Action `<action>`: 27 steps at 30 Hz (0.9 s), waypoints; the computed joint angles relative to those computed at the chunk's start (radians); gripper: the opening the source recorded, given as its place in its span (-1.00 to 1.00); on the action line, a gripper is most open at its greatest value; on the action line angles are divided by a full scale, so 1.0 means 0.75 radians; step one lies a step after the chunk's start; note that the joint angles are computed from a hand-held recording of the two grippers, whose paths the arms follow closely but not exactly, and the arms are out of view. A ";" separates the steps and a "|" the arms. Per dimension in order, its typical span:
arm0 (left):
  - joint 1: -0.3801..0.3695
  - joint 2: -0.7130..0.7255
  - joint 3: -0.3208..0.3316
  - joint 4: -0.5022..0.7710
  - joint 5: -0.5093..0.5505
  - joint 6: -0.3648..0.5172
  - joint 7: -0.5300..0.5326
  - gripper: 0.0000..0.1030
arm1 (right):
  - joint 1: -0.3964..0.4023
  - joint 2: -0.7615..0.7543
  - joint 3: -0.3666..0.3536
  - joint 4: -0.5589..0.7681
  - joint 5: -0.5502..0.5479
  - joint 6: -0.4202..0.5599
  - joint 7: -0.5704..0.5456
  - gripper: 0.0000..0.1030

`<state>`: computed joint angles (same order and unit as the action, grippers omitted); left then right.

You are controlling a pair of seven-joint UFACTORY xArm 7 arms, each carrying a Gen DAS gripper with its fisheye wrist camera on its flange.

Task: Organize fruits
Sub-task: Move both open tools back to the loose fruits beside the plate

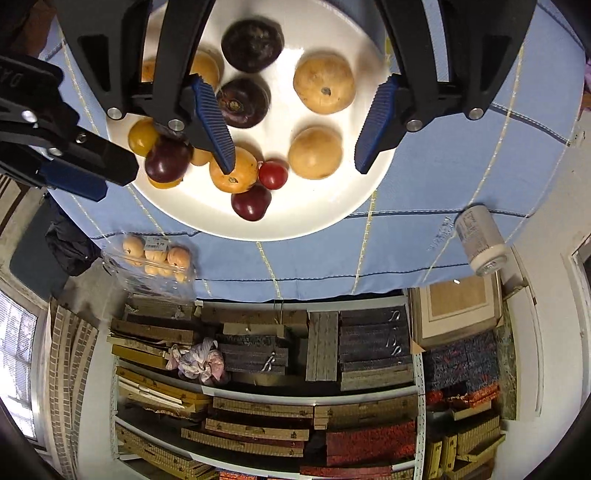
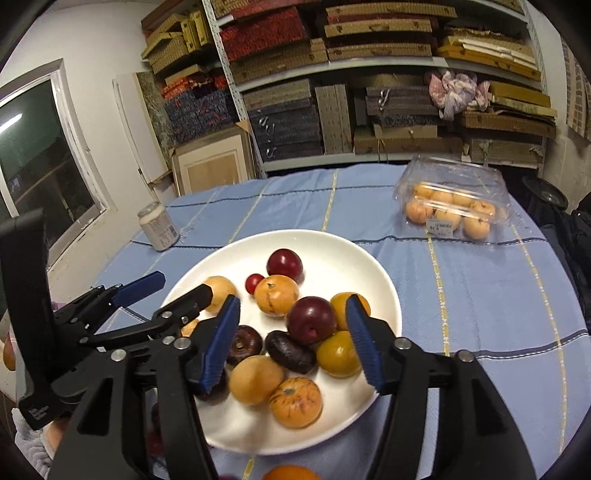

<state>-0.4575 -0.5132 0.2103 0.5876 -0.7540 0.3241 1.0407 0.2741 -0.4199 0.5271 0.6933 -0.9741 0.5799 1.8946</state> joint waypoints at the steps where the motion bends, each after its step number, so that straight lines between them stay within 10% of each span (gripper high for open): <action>1: 0.011 -0.021 -0.006 -0.013 0.007 0.001 -0.003 0.33 | 0.009 -0.020 0.009 -0.006 0.004 0.009 0.010 0.16; 14: 0.070 -0.406 0.044 -0.232 0.189 0.033 -0.124 0.69 | 0.071 -0.240 0.174 -0.152 0.182 0.063 0.176 0.30; 27: 0.369 -0.962 0.176 -0.529 0.452 0.572 -0.030 0.89 | 0.238 -0.477 0.310 -0.343 0.512 0.187 0.276 0.69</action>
<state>-0.1806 -1.2346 0.3420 0.1904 -0.4146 0.7534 1.0184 0.4524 -0.7778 0.7592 0.4360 -0.5901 0.7200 2.1014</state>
